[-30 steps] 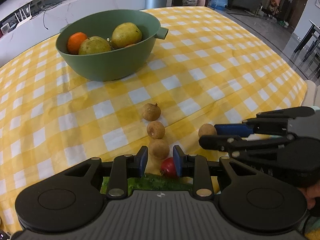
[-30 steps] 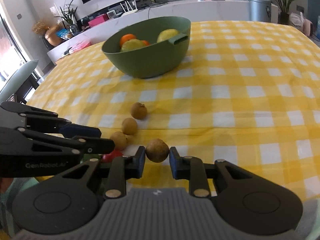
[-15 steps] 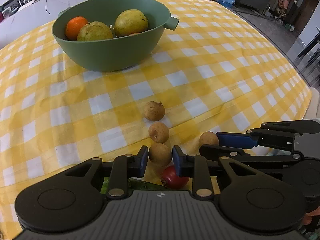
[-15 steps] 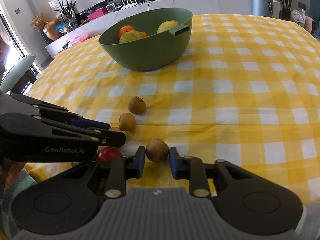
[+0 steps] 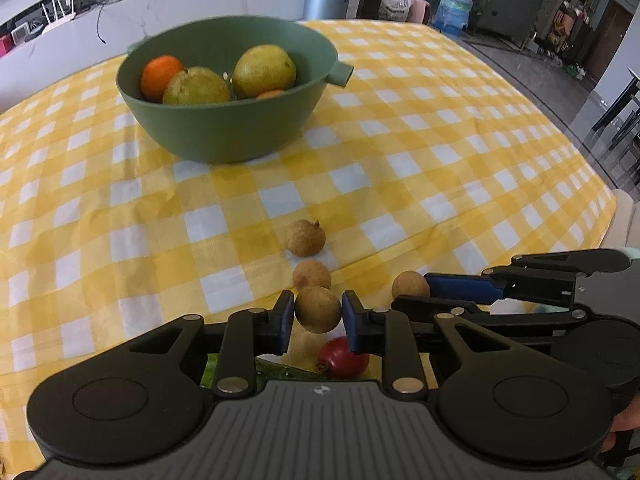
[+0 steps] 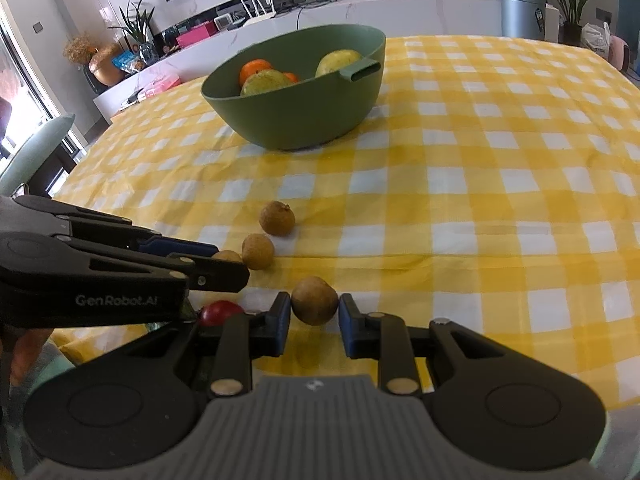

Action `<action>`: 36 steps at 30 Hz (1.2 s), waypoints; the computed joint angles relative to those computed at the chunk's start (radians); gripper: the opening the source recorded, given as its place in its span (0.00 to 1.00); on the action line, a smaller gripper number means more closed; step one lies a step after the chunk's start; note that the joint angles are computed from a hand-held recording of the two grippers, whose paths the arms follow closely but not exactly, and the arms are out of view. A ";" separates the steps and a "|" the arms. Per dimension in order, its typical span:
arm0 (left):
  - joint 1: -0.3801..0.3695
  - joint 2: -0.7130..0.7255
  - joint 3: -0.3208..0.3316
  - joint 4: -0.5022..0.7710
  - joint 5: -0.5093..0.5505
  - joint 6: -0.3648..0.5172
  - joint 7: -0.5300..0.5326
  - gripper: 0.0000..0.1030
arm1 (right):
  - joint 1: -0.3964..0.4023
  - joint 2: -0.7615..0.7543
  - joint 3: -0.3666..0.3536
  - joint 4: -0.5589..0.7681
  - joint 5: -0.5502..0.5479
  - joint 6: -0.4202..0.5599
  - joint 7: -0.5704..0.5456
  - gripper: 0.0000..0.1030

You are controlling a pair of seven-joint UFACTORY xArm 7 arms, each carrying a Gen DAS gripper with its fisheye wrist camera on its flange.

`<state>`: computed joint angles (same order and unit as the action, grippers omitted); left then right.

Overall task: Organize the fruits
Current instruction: 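Grasp a small brown kiwi with the left tool while the right tool grasps another kiwi, then carry both held kiwis over the green bowl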

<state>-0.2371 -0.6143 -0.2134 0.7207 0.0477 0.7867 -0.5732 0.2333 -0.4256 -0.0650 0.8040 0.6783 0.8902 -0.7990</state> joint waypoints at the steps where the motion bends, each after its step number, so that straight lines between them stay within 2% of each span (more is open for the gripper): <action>1: 0.000 -0.005 -0.001 0.001 0.003 -0.004 0.000 0.28 | 0.000 -0.002 -0.002 0.000 0.004 -0.001 -0.002 0.21; 10: 0.034 -0.026 -0.009 0.027 0.049 -0.024 -0.006 0.28 | 0.034 -0.026 -0.012 -0.001 0.068 -0.070 -0.086 0.21; 20: 0.097 0.022 0.003 0.093 0.112 -0.086 0.024 0.28 | 0.084 0.061 0.000 0.109 0.169 -0.181 -0.206 0.21; 32: 0.179 0.151 0.024 0.179 0.199 -0.159 0.036 0.28 | 0.086 0.245 0.079 0.279 0.256 -0.313 -0.304 0.21; 36: 0.174 0.180 0.060 0.174 0.176 -0.178 0.059 0.28 | 0.084 0.298 0.107 0.302 0.287 -0.364 -0.350 0.21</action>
<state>-0.0635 -0.4346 -0.1538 0.8951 0.2239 0.6086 -0.5142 0.3173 -0.1281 0.0420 1.1055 0.9658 0.5258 -1.1493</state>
